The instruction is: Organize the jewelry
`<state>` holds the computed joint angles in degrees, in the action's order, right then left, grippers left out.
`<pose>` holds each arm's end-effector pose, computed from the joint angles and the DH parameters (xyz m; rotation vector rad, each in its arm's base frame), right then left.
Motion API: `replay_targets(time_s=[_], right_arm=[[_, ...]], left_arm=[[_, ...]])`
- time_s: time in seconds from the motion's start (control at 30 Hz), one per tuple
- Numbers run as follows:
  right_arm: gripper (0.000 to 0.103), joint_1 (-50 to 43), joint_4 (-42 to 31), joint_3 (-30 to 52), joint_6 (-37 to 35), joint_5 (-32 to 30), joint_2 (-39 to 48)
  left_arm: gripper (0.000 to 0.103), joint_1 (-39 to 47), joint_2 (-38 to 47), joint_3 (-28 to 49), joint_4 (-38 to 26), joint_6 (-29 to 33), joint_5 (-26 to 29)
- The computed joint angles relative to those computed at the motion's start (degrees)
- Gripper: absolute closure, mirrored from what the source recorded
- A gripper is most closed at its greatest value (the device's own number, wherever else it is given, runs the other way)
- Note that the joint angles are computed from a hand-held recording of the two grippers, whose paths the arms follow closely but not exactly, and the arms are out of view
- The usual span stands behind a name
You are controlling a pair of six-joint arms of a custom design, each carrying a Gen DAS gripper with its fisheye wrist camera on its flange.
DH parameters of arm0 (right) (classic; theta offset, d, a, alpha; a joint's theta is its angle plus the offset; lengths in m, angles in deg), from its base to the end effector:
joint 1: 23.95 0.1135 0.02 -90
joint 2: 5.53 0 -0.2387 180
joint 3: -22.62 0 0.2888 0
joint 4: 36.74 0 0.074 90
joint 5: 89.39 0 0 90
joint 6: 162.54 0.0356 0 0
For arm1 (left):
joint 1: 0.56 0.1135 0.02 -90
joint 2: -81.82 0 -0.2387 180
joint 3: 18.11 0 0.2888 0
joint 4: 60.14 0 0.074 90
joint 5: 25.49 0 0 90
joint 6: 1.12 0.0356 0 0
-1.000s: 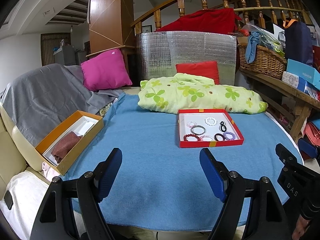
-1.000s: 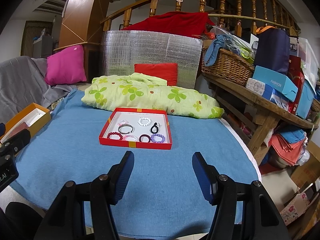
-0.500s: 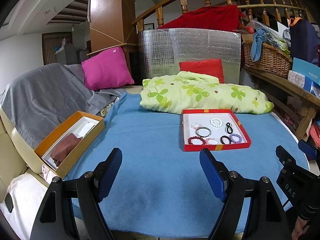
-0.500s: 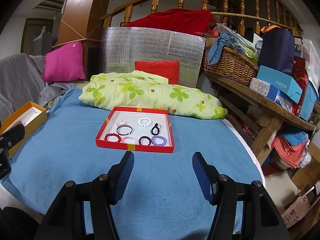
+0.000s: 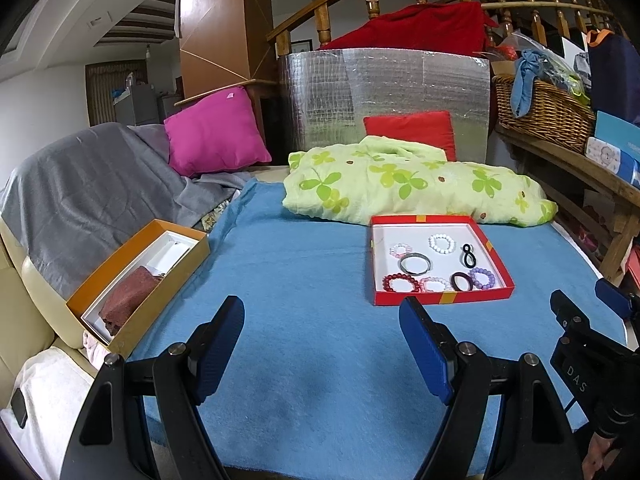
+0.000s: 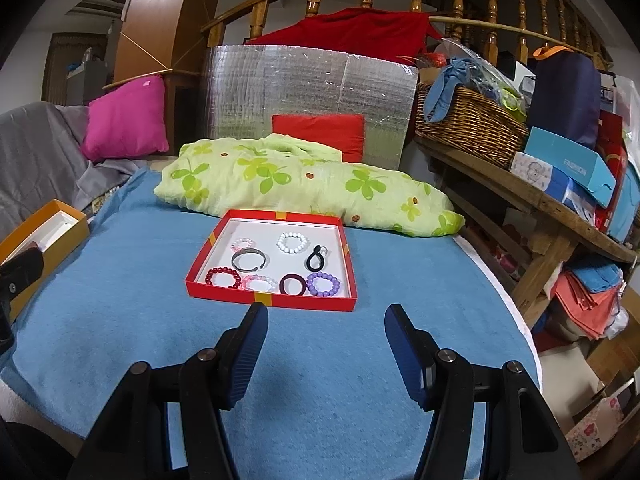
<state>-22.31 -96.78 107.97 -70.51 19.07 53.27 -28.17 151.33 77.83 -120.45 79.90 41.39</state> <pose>0.2448 -0.0043 0.3873 0.1932 2.1285 -0.3092 0.2578 -0.1191 0.4061 0.1138 2.1065 0.0564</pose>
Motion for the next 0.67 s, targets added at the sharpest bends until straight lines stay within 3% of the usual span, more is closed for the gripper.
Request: replay_targets(time_s=[0.5,0.67], right_arm=[[0.038,-0.4,1.9,0.9,-0.6,-0.2,3.0],[0.038,-1.3,3.0,0.5,-1.1,-0.8,4.5]], left_arm=[[0.023,1.1,2.9,1.7,0.6,0.2,0.8],[0.023,1.9,4.4,0.5,3.6,1.8,1.2]])
